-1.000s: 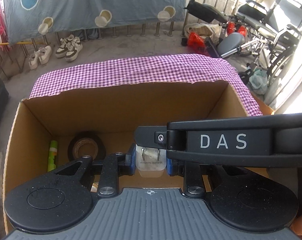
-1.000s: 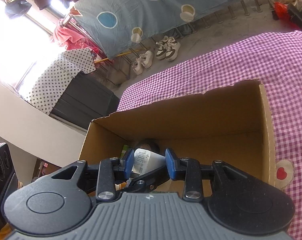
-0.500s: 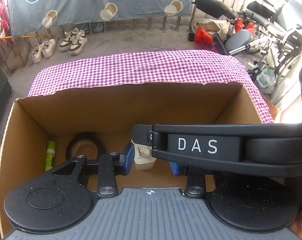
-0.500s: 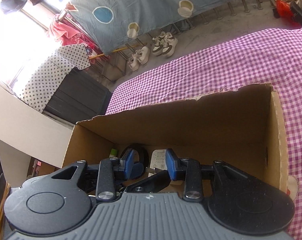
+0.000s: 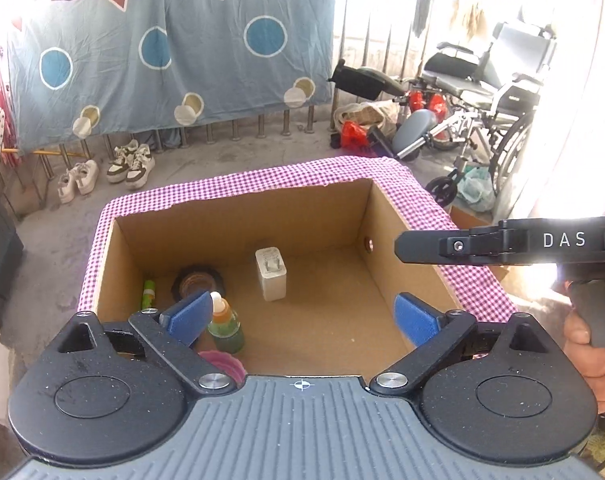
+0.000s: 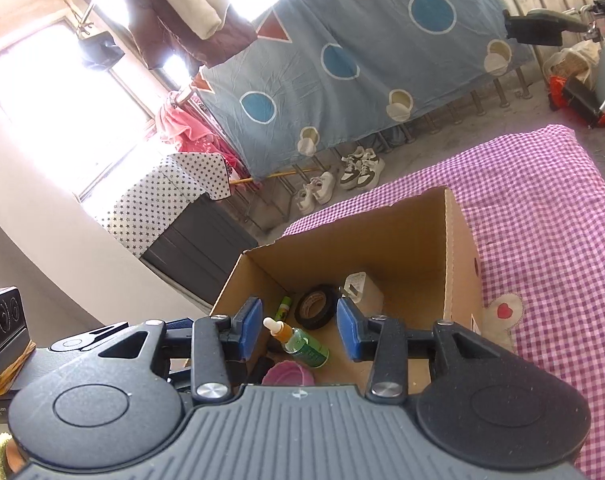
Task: Organize rigid objects
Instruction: 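Move the right gripper back to the gold round jar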
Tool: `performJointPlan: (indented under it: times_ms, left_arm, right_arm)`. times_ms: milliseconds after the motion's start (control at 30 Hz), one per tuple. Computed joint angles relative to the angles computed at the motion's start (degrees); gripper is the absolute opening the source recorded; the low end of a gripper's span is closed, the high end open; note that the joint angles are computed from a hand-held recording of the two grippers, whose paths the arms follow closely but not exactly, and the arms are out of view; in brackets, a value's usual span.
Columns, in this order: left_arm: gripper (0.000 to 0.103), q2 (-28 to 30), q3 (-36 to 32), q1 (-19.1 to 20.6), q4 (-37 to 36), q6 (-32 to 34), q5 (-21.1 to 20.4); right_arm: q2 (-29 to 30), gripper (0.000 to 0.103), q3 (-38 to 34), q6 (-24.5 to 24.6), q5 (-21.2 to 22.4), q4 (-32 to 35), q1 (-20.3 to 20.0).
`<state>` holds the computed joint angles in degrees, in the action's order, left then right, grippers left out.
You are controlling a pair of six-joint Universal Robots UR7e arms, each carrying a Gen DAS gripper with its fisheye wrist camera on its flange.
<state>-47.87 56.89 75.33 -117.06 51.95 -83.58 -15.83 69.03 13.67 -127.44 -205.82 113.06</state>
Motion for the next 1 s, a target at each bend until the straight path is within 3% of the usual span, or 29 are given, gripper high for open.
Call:
performJointPlan:
  times_ms: [167,233,333,500,800,1000]
  left_arm:
    - [0.101,-4.9,3.7,2.7,4.0,2.1,-2.7]
    - [0.102,-6.2,4.9,4.1,4.8,2.8,-3.5]
    - [0.102,-7.3,7.3,5.8,3.4,3.4,-3.6]
    - [0.102,-7.5,11.1,8.6,-1.9,5.2,-2.6]
    - [0.102,-4.7,12.5,10.3,-8.1,10.7,-1.7]
    - [0.102,-3.4,13.4,10.5,-12.6,13.7,-2.1]
  right_arm:
    - [1.0,0.046,6.9,4.2,-0.4,-9.0,3.0]
    - [2.5,0.054,7.4,5.2,0.1,-11.4,4.2]
    - [5.1,0.054,6.0,6.8,1.5,-11.3,5.1]
    - [9.1,0.054,-0.6,9.8,-0.4,-1.7,5.1]
    - [12.6,0.054,-10.2,11.8,4.4,10.7,1.6]
    - [14.1,0.045,-15.5,11.9,6.3,17.6,-0.9]
